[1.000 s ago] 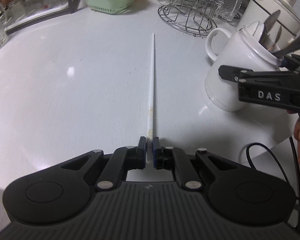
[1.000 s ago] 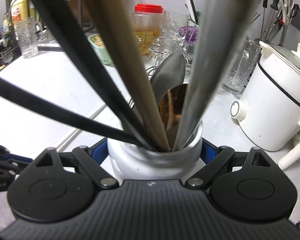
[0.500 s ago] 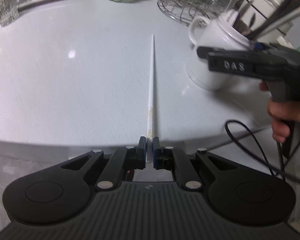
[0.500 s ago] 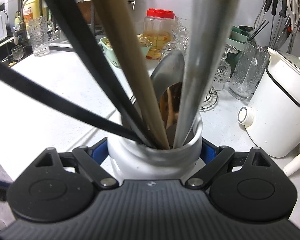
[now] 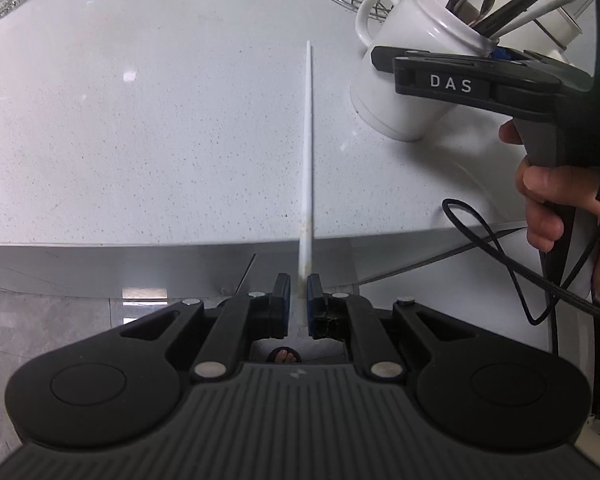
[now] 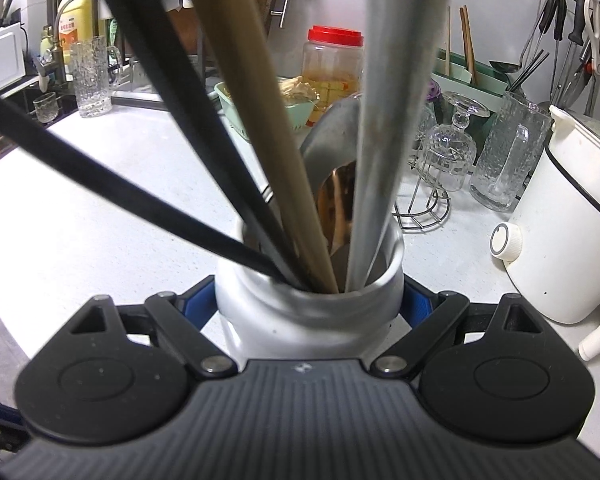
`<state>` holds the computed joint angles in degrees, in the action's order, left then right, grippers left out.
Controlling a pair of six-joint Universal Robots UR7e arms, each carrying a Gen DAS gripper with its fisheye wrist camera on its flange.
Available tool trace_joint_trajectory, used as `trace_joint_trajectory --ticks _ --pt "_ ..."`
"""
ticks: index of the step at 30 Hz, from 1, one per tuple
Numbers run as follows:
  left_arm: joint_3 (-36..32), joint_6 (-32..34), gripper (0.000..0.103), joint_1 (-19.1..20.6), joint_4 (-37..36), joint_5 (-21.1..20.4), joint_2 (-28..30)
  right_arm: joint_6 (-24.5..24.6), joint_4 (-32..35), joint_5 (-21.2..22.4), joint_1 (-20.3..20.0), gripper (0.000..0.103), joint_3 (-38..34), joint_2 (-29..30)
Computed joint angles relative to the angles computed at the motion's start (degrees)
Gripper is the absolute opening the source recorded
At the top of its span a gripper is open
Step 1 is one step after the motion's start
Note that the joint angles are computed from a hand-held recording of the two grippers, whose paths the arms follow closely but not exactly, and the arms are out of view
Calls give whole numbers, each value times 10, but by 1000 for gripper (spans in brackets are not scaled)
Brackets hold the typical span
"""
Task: Organize utensils
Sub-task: 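Lift the white chopstick off the counter with the left gripper, then carry the white chopstick over the white jar held by the right gripper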
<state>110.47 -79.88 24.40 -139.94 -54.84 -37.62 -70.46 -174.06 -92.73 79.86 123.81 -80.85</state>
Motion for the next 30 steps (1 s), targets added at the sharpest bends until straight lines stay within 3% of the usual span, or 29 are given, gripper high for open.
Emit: trace_joint_trajectory --ticks 2,4,13,16,19,30 --pt "4 4 21 6 -15 -4 1 -1 -1 2 -1 93 1 0" --pt "4 3 23 12 -21 -5 5 -1 -1 3 -1 93 1 0" --pt "6 11 23 27 -59 -9 21 -4 -4 10 -4 93 4 -3" --pt "13 8 21 28 -75 -12 18 -4 -4 11 -5 93 5 -3" --pt "15 3 8 24 -68 -8 14 -5 -8 15 -7 93 8 -4" --pt "-4 -11 8 -3 17 46 -46 0 -3 7 -2 93 3 -2"
